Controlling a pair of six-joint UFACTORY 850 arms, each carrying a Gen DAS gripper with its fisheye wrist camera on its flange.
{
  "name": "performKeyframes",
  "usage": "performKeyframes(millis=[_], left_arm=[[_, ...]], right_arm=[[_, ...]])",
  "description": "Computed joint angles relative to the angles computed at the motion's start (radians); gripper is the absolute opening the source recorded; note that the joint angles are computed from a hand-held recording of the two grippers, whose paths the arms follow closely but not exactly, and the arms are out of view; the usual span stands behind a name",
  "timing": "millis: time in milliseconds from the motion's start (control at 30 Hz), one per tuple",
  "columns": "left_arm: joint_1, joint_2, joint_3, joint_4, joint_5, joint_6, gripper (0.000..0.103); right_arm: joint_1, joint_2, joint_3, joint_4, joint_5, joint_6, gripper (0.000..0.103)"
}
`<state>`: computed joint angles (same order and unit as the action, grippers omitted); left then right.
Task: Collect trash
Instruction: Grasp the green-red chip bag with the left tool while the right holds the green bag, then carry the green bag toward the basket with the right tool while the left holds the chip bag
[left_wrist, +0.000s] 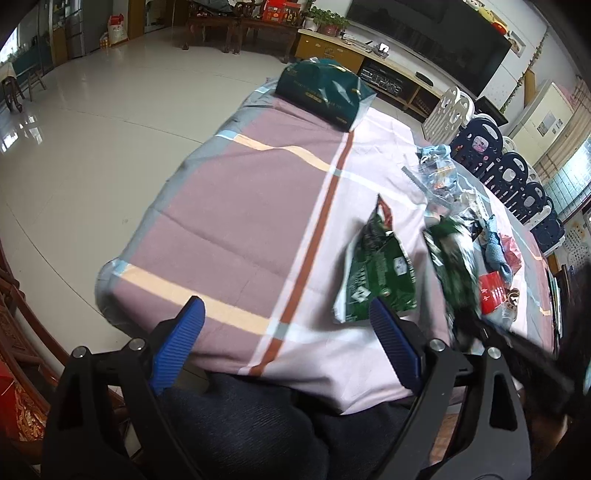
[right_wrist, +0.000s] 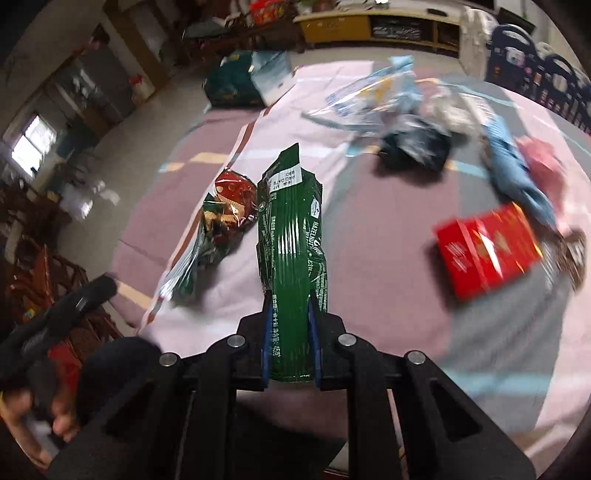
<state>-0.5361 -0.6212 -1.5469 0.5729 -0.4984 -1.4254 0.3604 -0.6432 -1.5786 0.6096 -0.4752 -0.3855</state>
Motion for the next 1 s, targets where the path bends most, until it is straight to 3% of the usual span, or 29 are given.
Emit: performKeyframes(millis=[167,300,333,400,433,467,567,733,1000], left_arm=[[0.016,-0.162,-0.254,-0.277,-0.029,0.347,0.094],[-0.005,-0.34,-0.52,-0.271,-0.214,0.447,0.093],[-0.011,-0.376,-0.571,-0.261,-0.26,0.456,0.089],[-0.018,-0.419,-0.626,-0.283,-0.316,0.496,0.068],[-0.016,-0.427,-0.634,-0.307,-0.324,0.52,0.051],[-0.014,-0.422,-0.621,-0.33,-0.313,0.535,0.03],[-0.015,-0.36,-0.517,-0.31,-0.232,0.497,0.018],[-0.041,-0.166,-0.244,-0.113,-0.083,0.262,0.016],[-0.096,0.031,-0.029,0.221,-0.066,-0.043,0.016]], right_arm=[[-0.049,0.186,0.275,0.303,0.124,-0.158,0.017],[-0.069,0.277,0.401,0.464,0.157,-0.273,0.017],[-0.07,0.294,0.421,0.472,0.164,-0.281,0.017],[-0.077,0.324,0.457,0.503,0.173,-0.309,0.017],[-0.082,0.336,0.471,0.521,0.174,-0.32,0.017],[-0.086,0.346,0.481,0.528,0.173,-0.322,0.017],[-0.087,0.353,0.485,0.549,0.186,-0.332,0.017],[-0.081,0.378,0.508,0.608,0.225,-0.375,0.017],[-0.033,0.42,0.507,0.463,0.293,-0.231,0.017]])
